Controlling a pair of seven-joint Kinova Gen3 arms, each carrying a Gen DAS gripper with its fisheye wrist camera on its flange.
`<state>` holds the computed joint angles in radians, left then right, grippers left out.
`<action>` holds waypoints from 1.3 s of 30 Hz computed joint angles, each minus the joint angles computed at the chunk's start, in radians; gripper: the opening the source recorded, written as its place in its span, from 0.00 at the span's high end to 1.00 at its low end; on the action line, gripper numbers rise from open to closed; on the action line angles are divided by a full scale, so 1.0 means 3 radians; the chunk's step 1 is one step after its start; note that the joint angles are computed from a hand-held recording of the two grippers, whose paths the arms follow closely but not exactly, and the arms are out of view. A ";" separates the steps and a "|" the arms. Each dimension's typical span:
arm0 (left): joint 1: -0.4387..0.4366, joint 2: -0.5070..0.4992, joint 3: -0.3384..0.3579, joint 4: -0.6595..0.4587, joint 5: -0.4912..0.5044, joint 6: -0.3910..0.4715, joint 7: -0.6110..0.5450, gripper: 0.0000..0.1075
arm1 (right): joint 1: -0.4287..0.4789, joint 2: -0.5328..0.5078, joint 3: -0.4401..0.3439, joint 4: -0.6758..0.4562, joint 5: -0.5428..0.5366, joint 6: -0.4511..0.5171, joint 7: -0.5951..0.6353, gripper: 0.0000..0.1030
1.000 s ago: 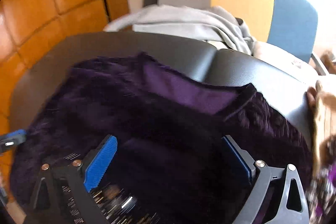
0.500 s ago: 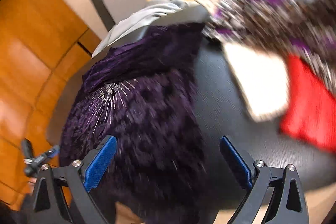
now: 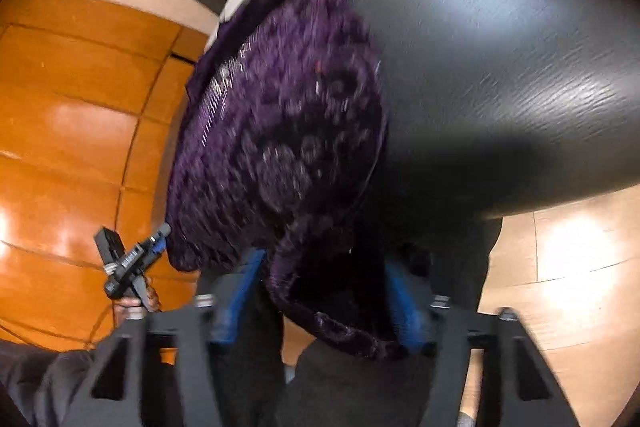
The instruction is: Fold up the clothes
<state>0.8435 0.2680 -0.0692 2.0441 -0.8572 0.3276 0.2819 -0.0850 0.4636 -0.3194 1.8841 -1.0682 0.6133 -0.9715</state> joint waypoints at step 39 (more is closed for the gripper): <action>-0.1842 0.0386 0.0290 -0.0457 0.0546 -0.2837 -0.1121 0.96 | -0.0134 0.0456 -0.0048 -0.1550 -0.0664 -0.0033 0.0560 0.92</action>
<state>0.2908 0.3838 0.0178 1.9069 -0.6934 -0.5235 -0.0544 -0.1251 0.6005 -0.3338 1.4191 -1.2674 0.6035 -0.8037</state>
